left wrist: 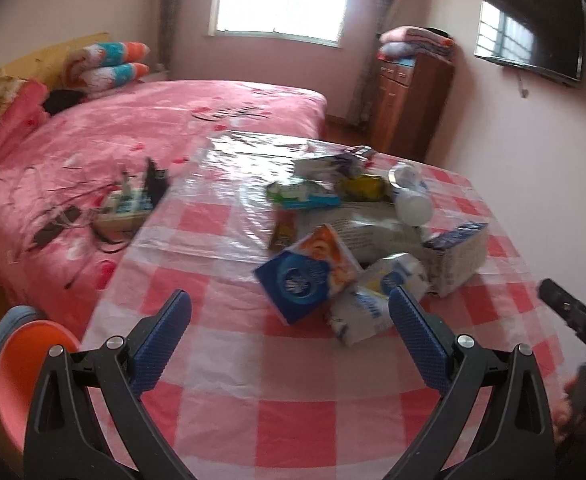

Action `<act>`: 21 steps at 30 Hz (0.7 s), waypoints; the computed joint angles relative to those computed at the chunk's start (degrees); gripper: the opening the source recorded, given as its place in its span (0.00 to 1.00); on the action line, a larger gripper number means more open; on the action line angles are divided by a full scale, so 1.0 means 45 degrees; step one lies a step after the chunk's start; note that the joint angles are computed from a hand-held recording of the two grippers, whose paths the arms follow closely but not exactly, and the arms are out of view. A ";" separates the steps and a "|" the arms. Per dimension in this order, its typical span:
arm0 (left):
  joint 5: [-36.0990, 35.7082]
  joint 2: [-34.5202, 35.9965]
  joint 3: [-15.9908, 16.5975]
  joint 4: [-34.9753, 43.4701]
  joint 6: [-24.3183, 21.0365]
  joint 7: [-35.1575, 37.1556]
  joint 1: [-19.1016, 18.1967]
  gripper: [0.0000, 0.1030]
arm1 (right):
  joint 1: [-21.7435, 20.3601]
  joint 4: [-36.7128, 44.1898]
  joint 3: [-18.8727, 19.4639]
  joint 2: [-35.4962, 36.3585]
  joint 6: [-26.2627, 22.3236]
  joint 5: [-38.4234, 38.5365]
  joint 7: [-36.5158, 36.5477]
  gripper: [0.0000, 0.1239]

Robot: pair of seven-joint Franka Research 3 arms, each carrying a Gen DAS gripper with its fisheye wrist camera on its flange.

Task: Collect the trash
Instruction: 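Grasp the blue tissue pack with the left tool while the right tool grasps a white bottle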

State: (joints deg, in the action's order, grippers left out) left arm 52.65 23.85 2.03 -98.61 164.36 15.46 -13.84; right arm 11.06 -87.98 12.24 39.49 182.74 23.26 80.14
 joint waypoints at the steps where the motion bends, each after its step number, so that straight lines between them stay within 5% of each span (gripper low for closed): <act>1: -0.0163 0.0099 -0.0152 0.0066 0.0238 0.0372 0.0171 0.97 | -0.0542 0.0221 0.0695 0.0173 -0.0260 0.0032 -0.0231 0.79; 3: -0.0604 0.0395 -0.0458 0.0358 0.0491 0.1640 0.0480 0.96 | -0.1387 0.0684 0.1844 0.0552 -0.0743 0.0312 -0.0751 0.78; 5: -0.0879 0.0716 -0.0503 0.0716 0.0412 0.2730 0.0549 0.96 | -0.2079 0.1338 0.2821 0.1043 -0.1530 0.0783 -0.1337 0.66; 14: -0.3746 0.1722 -0.1612 0.1314 0.1083 0.7901 0.1869 0.96 | -0.3086 0.4145 0.5011 0.3123 -0.5811 0.3264 -0.3557 0.54; 21: -0.5539 0.2454 -0.2404 0.1936 0.1155 1.0684 0.2435 0.93 | -0.2100 0.6320 0.4569 0.4265 -0.7650 0.4155 -0.3941 0.43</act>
